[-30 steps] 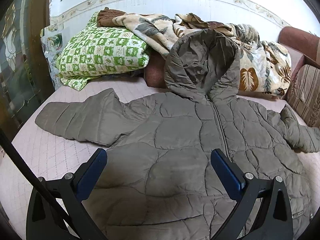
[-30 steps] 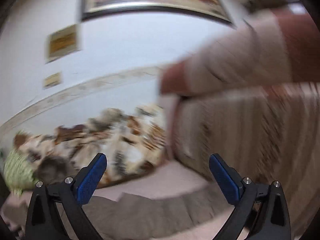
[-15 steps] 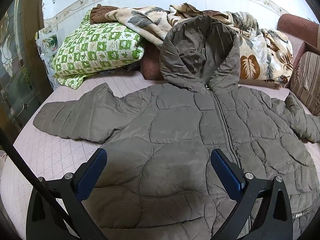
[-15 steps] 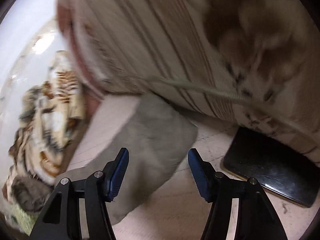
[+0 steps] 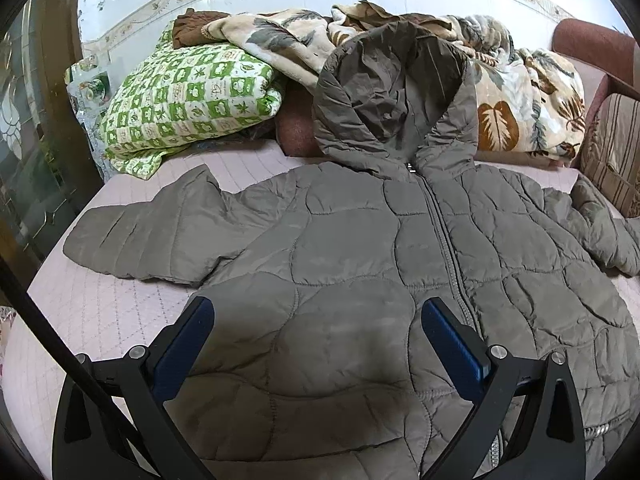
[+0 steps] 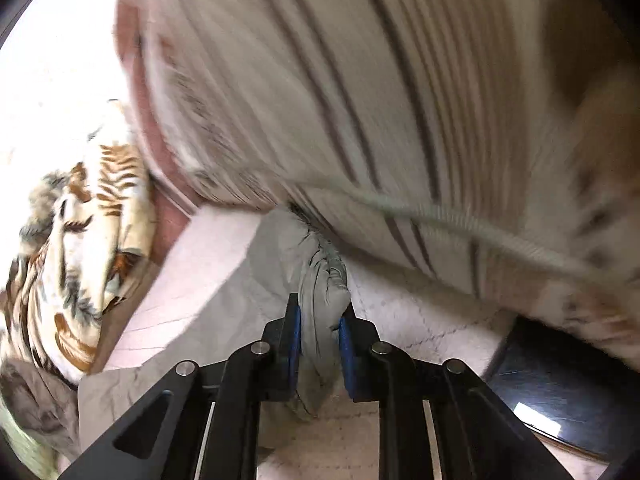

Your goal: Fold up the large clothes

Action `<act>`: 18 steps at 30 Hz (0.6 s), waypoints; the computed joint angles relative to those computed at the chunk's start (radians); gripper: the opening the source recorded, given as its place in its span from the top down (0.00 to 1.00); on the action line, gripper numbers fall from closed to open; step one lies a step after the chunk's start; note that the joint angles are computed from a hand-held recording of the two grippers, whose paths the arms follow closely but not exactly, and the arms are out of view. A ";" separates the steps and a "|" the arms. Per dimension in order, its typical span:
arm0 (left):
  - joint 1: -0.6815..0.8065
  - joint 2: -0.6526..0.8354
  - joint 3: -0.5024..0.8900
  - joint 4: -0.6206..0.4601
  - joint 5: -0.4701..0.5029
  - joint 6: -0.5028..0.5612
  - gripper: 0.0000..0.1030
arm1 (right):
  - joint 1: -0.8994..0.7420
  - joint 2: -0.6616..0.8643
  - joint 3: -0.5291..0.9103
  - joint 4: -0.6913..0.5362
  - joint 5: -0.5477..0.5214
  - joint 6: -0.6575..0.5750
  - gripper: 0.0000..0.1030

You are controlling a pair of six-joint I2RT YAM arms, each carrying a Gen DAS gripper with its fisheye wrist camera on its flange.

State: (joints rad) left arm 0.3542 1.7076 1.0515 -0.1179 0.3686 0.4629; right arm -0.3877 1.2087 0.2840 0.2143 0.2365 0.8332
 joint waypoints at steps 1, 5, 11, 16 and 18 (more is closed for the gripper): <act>0.005 -0.003 0.001 -0.005 0.007 -0.001 0.00 | 0.041 -0.081 0.004 -0.061 0.047 -0.007 0.83; 0.025 -0.021 0.002 -0.014 0.032 -0.005 0.00 | 0.174 -0.320 0.064 -0.294 0.182 -0.006 0.84; 0.061 -0.034 0.023 -0.038 0.074 -0.021 0.00 | 0.484 -0.398 0.364 -0.590 0.466 -0.034 0.85; 0.085 -0.028 0.049 -0.066 0.094 -0.020 0.00 | 0.814 -0.263 0.654 -0.677 0.692 -0.077 0.85; 0.097 -0.028 0.057 -0.074 0.106 -0.019 0.00 | 0.905 -0.151 0.767 -0.653 0.727 -0.125 0.85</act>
